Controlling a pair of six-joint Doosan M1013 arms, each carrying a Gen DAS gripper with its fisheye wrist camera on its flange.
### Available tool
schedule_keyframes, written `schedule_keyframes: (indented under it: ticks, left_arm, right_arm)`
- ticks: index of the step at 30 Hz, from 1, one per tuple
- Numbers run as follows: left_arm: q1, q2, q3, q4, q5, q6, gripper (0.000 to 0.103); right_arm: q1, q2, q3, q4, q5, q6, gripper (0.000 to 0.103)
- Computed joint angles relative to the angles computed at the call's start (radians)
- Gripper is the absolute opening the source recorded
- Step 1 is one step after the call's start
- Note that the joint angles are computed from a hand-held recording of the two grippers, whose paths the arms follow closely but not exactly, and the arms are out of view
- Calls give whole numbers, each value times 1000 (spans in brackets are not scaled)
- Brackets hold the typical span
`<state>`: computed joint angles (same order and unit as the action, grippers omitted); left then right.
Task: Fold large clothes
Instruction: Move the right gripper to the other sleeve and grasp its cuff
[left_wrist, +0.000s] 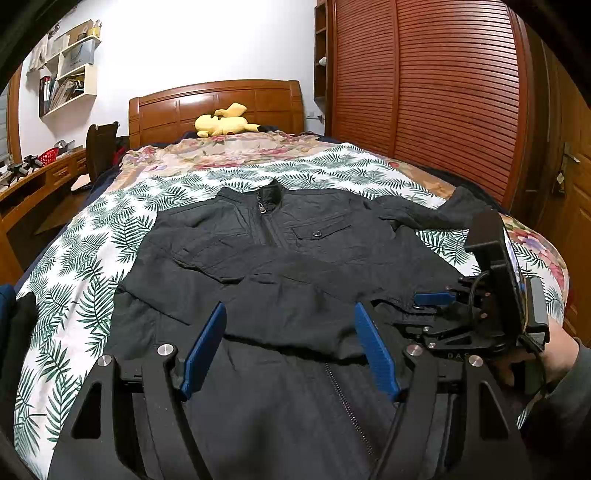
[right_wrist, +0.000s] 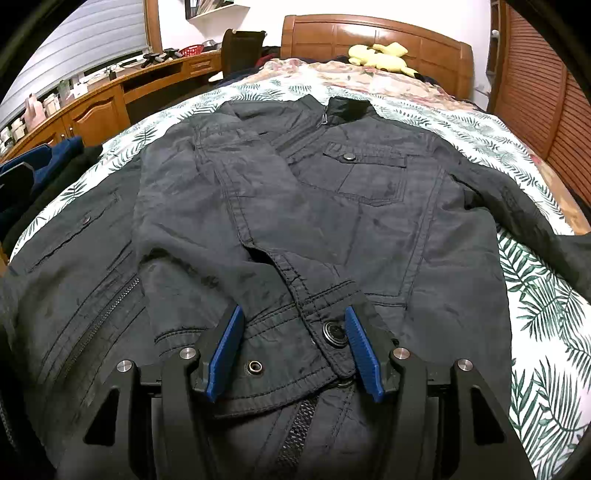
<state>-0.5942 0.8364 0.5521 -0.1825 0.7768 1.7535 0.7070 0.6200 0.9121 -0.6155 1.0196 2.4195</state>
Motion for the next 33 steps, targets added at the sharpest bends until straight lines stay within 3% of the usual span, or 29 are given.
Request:
schedule_keyframes:
  ticks: [10, 16, 24, 33]
  left_arm:
    - [-7, -2, -3, -17, -13, 22, 72]
    - [-17, 1, -13, -40, -12, 52, 72]
    - [-24, 11, -32, -32, 12, 52, 72]
    - [-25, 23, -54, -25, 37, 43, 72]
  right_arm:
    - [28, -96, 121, -157, -61, 146, 60]
    - [21, -165, 185, -245, 7, 179, 70]
    - [-55, -239, 257, -217, 108, 175, 71]
    - [-165, -271, 299, -208, 188, 264, 71]
